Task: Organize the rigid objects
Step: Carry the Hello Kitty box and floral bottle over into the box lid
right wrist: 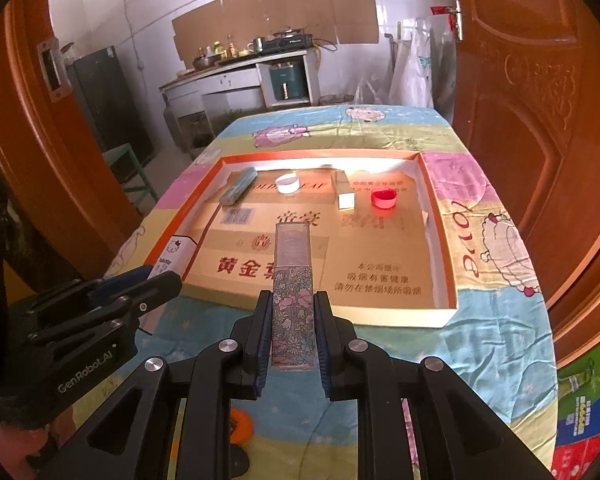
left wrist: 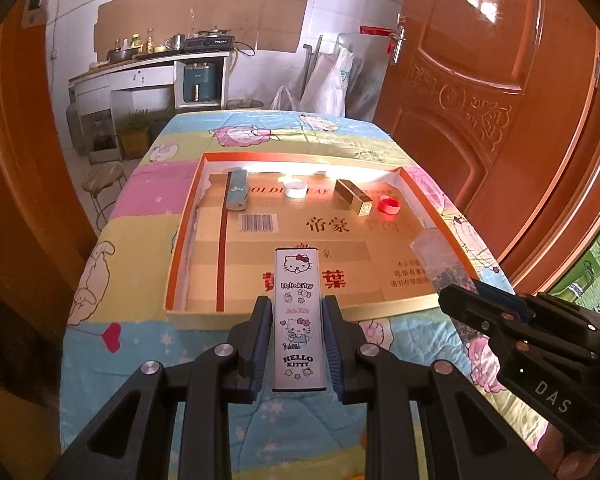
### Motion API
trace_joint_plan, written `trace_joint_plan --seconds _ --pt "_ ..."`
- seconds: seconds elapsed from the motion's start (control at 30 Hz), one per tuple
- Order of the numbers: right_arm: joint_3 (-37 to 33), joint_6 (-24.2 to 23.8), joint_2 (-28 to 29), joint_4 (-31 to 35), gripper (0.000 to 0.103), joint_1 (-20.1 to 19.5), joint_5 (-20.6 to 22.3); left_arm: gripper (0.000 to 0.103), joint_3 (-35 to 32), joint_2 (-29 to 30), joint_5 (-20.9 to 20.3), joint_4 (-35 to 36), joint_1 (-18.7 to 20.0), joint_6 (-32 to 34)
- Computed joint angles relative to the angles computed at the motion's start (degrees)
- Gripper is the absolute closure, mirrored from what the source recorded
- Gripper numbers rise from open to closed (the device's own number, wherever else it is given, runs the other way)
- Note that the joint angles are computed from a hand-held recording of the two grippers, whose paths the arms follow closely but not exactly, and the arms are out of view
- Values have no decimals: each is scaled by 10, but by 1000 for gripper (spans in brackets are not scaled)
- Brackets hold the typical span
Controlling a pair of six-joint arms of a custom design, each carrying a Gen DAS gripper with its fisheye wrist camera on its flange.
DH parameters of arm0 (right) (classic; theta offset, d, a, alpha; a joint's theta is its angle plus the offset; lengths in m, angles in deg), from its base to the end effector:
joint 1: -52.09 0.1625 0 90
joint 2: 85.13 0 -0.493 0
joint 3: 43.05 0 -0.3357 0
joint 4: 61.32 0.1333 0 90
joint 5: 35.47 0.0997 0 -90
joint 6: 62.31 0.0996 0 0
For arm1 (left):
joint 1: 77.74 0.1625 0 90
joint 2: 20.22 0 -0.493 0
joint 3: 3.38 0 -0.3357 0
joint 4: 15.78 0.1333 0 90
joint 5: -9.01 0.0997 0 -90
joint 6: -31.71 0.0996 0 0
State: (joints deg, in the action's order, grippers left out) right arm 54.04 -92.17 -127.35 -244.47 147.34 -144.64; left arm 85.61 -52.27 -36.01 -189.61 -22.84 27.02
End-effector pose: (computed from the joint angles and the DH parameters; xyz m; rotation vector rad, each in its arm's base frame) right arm 0.1637 -0.6827 0.2071 0.6323 -2.4985 0.7798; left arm -0.2484 -0.7076 0.1250 0.4025 2.3916 -0.8825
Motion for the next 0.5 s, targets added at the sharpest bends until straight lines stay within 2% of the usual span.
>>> trace_joint_plan --seconds 0.5 --pt "-49 -3 8 22 83 -11 3 77 -79 33 -8 41 7 23"
